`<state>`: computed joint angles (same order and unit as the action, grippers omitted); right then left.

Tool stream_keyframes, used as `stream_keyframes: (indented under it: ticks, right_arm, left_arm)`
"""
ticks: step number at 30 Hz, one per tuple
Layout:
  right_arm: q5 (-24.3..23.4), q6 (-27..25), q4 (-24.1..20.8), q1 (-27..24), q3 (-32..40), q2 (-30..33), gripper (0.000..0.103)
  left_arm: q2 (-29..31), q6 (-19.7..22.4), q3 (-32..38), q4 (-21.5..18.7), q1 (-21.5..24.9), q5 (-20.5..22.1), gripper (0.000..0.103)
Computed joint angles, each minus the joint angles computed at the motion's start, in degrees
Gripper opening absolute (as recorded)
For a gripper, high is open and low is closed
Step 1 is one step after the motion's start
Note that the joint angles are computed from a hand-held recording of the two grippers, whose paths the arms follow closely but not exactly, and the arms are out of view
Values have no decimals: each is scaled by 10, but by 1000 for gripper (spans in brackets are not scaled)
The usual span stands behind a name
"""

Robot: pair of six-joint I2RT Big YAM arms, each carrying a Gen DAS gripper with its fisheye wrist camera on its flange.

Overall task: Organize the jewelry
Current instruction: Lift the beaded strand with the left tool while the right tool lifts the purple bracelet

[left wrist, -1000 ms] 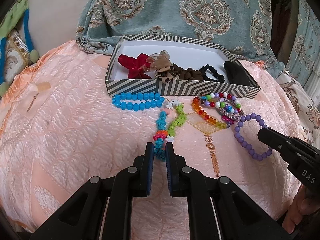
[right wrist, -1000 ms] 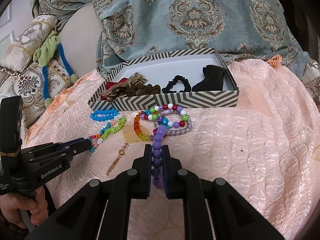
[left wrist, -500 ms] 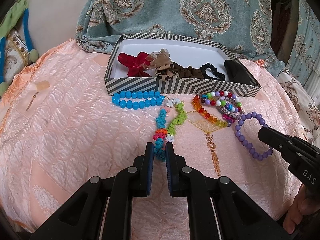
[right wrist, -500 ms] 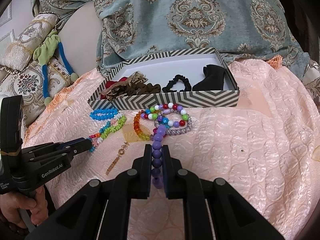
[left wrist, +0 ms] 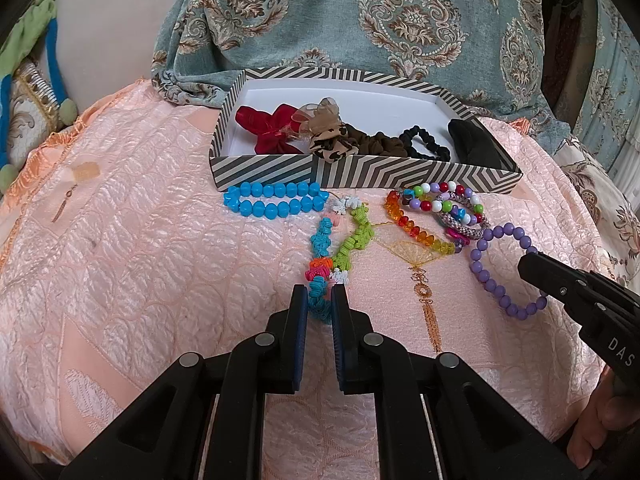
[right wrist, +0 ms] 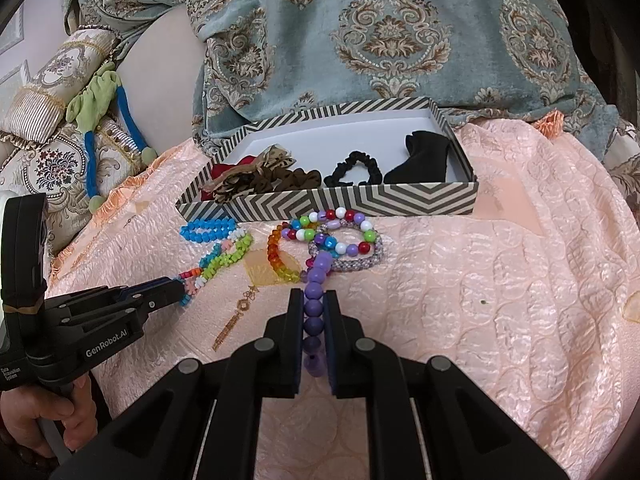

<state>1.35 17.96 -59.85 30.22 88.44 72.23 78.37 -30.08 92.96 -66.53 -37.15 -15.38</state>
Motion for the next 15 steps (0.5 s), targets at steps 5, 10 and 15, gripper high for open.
stream_keyframes:
  ticks: [5,10,15]
  right_arm:
    - [0,0,0,0,0,0,9]
    - [0,0,1,1,0,0,9]
    - [3,-1,0,2,1,1,9]
  left_arm:
    - [0,0,0,0,0,0,0]
    - [0,0,0,1,0,0,0]
    - [-1,0,-1,1,0,0,0]
